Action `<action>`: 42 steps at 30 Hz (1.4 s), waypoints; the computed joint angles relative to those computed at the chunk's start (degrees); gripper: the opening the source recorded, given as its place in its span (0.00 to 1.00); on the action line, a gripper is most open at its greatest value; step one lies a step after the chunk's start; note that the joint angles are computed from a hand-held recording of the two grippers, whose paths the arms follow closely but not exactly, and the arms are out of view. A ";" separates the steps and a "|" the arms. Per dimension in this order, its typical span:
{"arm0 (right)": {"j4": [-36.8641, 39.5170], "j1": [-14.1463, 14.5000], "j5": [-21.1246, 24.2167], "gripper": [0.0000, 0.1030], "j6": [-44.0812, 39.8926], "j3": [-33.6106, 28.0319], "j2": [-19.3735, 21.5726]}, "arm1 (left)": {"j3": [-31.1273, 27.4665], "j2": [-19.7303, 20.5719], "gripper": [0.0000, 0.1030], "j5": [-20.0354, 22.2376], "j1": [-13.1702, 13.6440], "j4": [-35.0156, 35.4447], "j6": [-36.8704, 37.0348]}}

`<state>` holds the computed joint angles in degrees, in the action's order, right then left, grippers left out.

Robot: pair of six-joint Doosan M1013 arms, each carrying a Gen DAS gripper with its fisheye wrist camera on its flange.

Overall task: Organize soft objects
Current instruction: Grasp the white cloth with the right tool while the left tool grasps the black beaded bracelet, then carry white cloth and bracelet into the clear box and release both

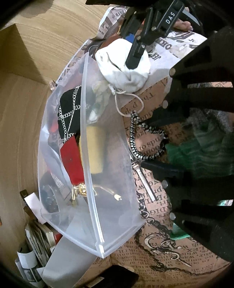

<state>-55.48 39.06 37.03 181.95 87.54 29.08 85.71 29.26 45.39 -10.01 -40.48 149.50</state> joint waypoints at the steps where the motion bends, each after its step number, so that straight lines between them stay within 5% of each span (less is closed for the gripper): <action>1: -0.66 0.13 0.19 0.25 0.59 0.18 -0.16 | 0.18 -0.15 0.34 -0.03 0.12 -0.34 0.30; 26: -21.62 2.35 6.36 0.25 12.83 -0.53 -2.70 | 2.82 -6.18 0.33 -4.17 2.97 -18.55 14.14; 33: -24.12 1.31 5.08 0.25 13.08 -2.55 -1.74 | -0.85 -4.11 0.33 -5.67 2.35 -15.35 9.15; 42: -15.45 -1.17 1.66 0.25 4.95 -6.26 1.05 | -5.71 -0.11 0.33 -6.09 0.58 -4.54 -0.64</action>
<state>-70.92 37.89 38.69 186.90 81.28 30.14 80.01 29.15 39.30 -9.42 -45.02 148.86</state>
